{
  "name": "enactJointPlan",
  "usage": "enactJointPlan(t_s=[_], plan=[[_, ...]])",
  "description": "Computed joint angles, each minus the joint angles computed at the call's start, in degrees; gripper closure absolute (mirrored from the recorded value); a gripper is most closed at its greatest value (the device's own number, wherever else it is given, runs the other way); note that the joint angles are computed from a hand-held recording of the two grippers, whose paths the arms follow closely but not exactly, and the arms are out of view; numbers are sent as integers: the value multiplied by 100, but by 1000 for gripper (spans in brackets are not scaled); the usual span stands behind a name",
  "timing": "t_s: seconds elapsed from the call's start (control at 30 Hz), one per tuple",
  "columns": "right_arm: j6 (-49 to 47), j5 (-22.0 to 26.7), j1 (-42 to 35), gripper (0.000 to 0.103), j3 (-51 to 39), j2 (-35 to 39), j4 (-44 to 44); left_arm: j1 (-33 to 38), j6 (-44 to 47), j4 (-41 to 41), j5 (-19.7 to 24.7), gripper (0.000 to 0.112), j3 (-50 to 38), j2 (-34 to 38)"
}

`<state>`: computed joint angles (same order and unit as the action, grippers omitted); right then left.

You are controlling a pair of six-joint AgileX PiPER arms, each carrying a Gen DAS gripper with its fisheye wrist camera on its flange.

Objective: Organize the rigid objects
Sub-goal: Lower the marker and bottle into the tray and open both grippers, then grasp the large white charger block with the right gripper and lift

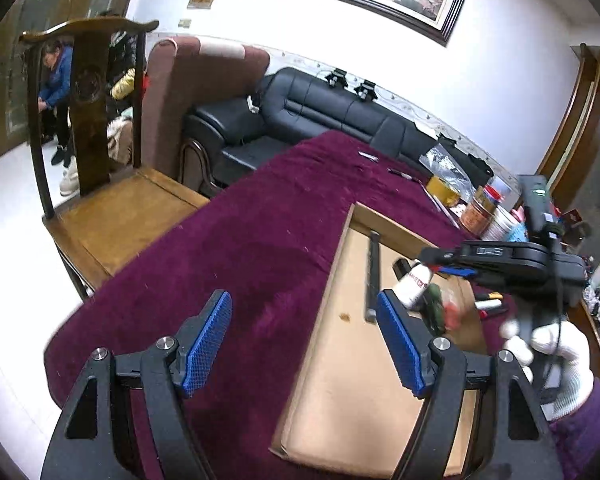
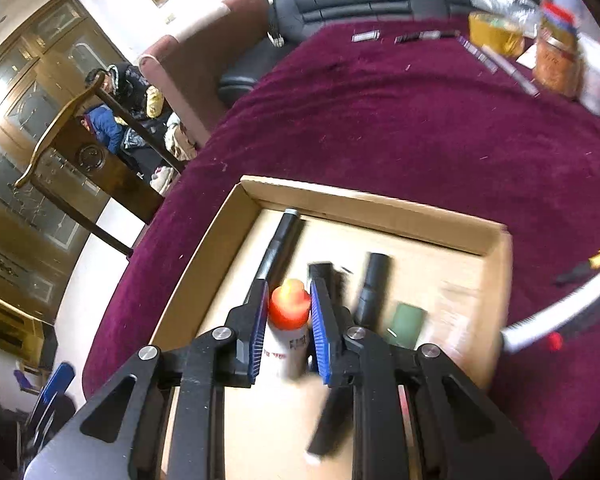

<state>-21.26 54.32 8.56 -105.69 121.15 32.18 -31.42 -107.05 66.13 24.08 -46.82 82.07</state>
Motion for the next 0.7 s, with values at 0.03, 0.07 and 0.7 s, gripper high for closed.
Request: enactJointPlan(t_s=[0.03, 0.07, 0.7], plan=[[-168, -169, -54, 83, 260, -184, 61, -114, -6, -25, 75, 43, -49, 8], [-507, -389, -188, 83, 748, -575, 110, -275, -49, 13, 221, 43, -76, -16], [-2403, -561, -5043, 12, 1789, -1240, 807, -1989, 1855, -1550, 416, 43, -1924, 1215]])
